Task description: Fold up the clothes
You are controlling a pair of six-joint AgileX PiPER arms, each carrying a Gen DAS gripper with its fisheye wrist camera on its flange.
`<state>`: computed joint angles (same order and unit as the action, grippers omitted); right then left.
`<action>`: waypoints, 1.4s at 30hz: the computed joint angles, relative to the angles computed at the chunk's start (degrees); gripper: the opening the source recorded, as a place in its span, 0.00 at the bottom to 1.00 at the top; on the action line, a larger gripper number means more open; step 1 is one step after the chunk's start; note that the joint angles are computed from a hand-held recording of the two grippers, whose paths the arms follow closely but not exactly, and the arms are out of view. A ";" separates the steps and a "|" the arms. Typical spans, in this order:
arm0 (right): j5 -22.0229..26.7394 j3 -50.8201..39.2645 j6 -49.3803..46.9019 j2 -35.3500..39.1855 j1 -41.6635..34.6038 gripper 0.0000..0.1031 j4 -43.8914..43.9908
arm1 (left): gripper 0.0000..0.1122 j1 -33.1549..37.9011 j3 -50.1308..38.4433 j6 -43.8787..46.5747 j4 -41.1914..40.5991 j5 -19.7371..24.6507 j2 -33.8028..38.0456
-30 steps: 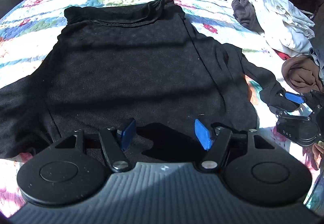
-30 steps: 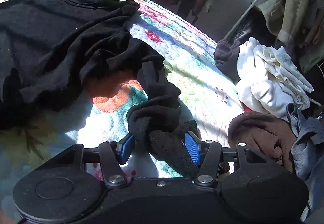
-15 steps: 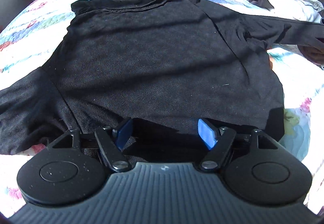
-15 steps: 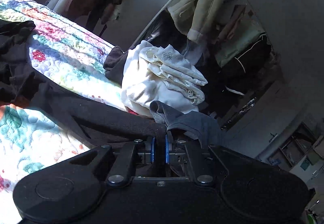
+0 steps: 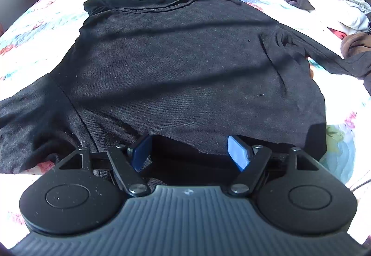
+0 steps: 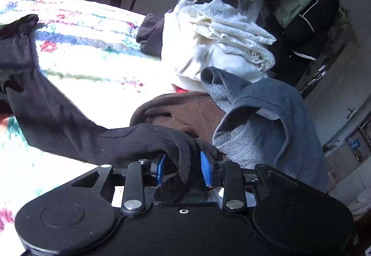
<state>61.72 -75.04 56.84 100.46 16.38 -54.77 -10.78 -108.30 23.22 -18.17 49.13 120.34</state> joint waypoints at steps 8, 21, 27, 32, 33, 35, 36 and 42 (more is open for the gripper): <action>-0.58 5.33 1.52 -0.94 3.79 0.66 3.64 | 0.68 0.99 -0.51 -1.37 -1.97 0.92 0.03; -23.10 27.69 21.81 -31.77 -7.69 0.09 1.89 | 0.69 0.69 -2.33 -2.54 -0.84 2.24 1.02; -9.69 26.72 18.56 -33.65 -8.08 0.14 3.97 | 0.71 0.84 -2.32 -3.65 -1.42 2.39 0.94; -3.55 26.42 30.15 -27.03 -4.08 0.26 0.57 | 0.71 1.18 -1.57 -4.36 -1.45 2.17 0.03; -2.85 25.81 30.85 -26.03 -1.93 0.27 -0.17 | 0.71 1.53 -1.16 -4.12 -1.90 1.96 -0.39; -3.79 22.44 27.50 -23.54 1.08 0.38 0.50 | 0.71 2.59 -0.44 -2.72 -3.55 1.54 -1.22; -5.27 19.92 24.59 -22.09 2.05 0.41 1.73 | 0.71 3.29 -0.24 -1.46 -4.88 1.43 -1.64; -28.23 3.76 1.99 -11.82 2.65 0.53 23.33 | 0.71 3.37 -0.49 3.72 -6.29 -1.92 -3.25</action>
